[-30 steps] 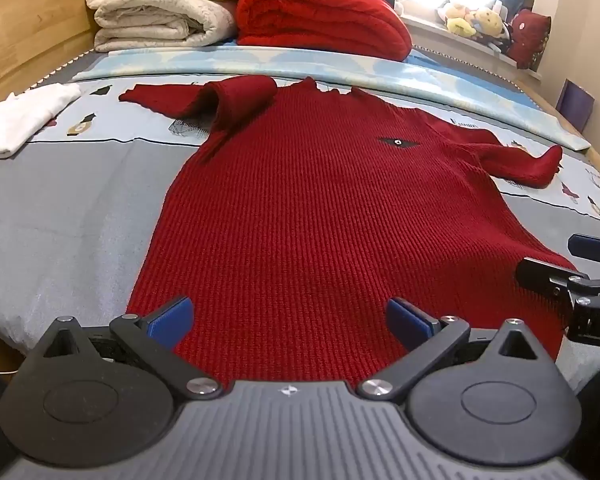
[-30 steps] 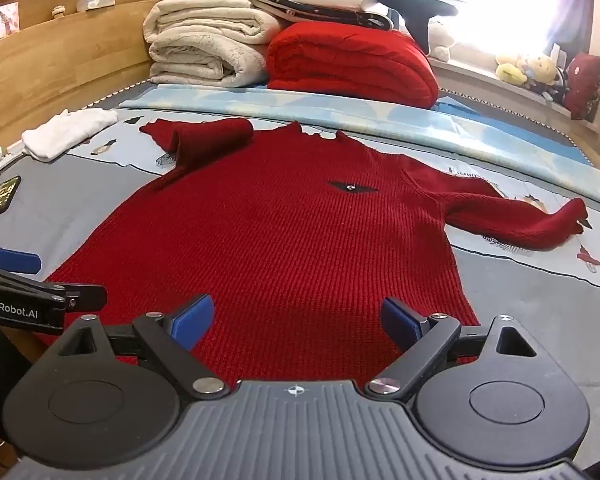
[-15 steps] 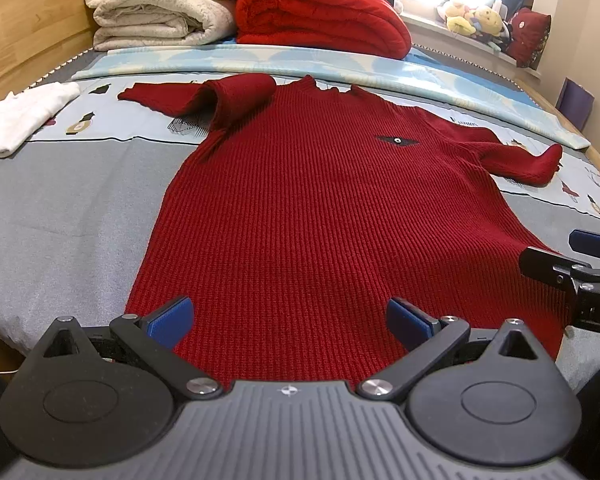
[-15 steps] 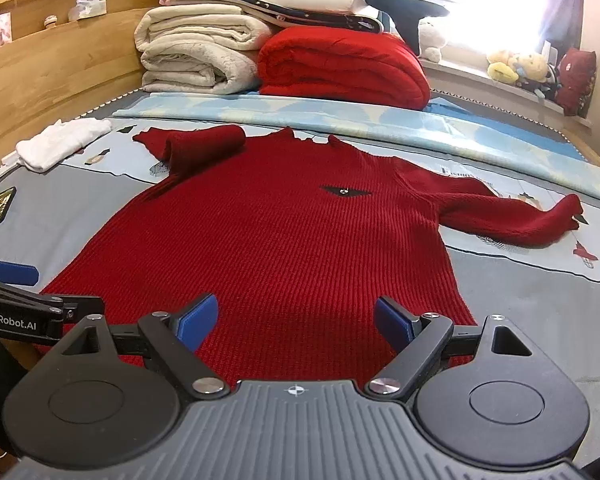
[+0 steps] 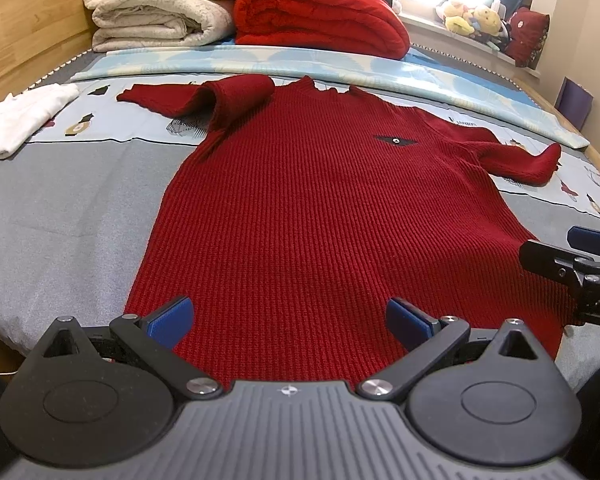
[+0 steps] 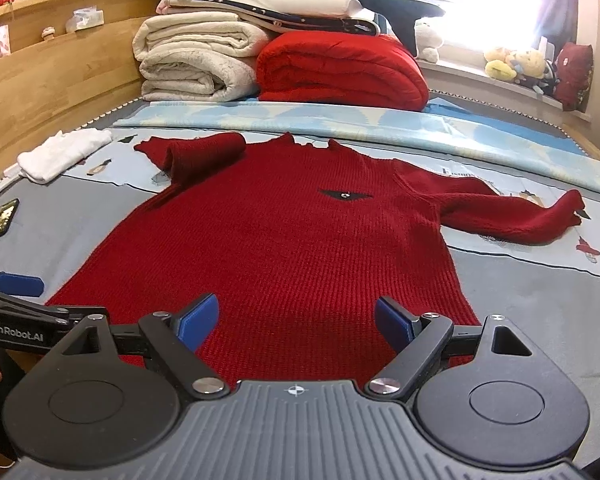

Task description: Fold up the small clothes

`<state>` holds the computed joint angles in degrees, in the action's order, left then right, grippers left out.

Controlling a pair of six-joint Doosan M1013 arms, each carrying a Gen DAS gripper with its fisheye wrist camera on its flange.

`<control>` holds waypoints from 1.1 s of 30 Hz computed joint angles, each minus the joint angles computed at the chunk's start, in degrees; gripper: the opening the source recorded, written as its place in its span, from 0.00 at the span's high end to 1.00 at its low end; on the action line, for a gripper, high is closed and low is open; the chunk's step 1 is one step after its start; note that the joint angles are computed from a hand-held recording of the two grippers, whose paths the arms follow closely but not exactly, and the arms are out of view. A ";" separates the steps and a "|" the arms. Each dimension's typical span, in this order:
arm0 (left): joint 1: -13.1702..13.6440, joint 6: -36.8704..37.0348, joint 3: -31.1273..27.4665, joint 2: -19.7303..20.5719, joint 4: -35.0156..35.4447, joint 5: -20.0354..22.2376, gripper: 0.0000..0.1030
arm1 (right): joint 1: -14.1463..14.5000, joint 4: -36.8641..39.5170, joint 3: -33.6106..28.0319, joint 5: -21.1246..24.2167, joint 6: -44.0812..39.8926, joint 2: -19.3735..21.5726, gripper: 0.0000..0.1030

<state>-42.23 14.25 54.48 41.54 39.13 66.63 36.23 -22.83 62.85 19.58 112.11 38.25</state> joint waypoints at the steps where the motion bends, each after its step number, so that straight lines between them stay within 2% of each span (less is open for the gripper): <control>1: -0.01 0.06 -0.23 0.04 0.07 0.19 0.00 | -0.01 0.77 -0.12 0.38 -0.96 -0.01 0.16; 3: -0.13 -1.18 0.34 -0.46 2.07 -0.11 0.00 | -0.13 1.96 -0.26 0.52 -1.62 -0.08 0.16; 5: -0.13 -1.95 1.11 -1.28 3.97 -0.61 0.00 | -0.36 0.04 0.10 0.01 0.51 -0.52 0.16; 8: 0.70 0.24 2.89 -3.37 4.63 -3.70 0.04 | -1.49 -3.35 0.36 -1.74 4.86 -1.60 0.16; 10: 1.41 4.19 3.91 -4.57 5.63 -5.60 0.15 | -2.99 -3.05 -0.54 -2.64 5.33 -1.94 0.16; 11: 1.89 7.21 4.54 -5.27 7.01 -6.01 0.27 | -3.77 -1.71 -1.64 -1.82 3.94 -1.68 0.16; 12: 2.40 9.33 4.80 -5.71 7.68 -5.97 0.38 | -4.63 2.28 -3.73 0.84 0.46 -0.83 0.15; 14: 3.58 11.02 5.98 -6.69 7.90 -6.50 0.50 | -6.02 6.15 -6.96 5.18 -3.66 0.49 0.15; 15: 4.14 11.10 6.75 -7.12 7.77 -7.04 0.51 | -6.95 9.50 -8.30 6.69 -6.02 1.37 0.16; 17: 5.26 9.33 8.46 -7.51 7.07 -7.88 0.51 | -8.31 12.69 -11.07 11.63 -7.82 3.42 0.19; 19: 6.72 5.74 9.22 -7.55 2.99 -9.08 0.51 | -9.55 14.65 -14.30 17.98 -2.35 5.82 0.34; 20: 7.22 3.62 9.93 -7.69 2.08 -10.84 0.51 | -10.03 16.78 -15.78 21.17 -0.30 6.74 0.47; 21: 7.63 2.66 10.01 -7.38 0.91 -12.01 0.51 | -10.29 17.47 -16.05 23.09 2.29 7.06 0.49; 22: 8.14 4.00 9.07 -6.62 -1.67 -11.34 0.51 | -10.71 19.33 -16.66 23.98 3.67 7.72 0.49; 24: 8.95 7.71 6.54 -4.90 -5.18 -7.97 0.49 | -10.47 18.12 -19.44 29.13 5.97 9.73 0.49; 26: 9.53 9.78 4.40 -3.38 -8.18 -5.03 0.43 | -10.13 17.92 -22.40 33.17 4.16 11.90 0.48; 28: 10.08 10.29 3.80 -2.83 -10.85 -3.82 0.35 | -10.39 22.85 -27.70 36.66 -0.39 15.52 0.47; 30: 10.70 11.17 2.89 -1.98 -13.81 -1.60 0.28 | -10.26 24.27 -32.06 39.61 -3.57 18.28 0.36; 32: 11.09 11.93 2.07 -1.20 -16.08 0.30 0.28 | -10.15 24.71 -36.63 42.73 -5.20 20.90 0.29; 33: 11.37 12.29 2.21 -1.08 -16.92 0.21 0.29 | -10.26 24.95 -39.29 44.12 -6.04 22.44 0.28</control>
<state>-30.86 26.54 56.69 40.46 22.20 66.84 25.98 2.12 23.56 63.69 106.06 60.70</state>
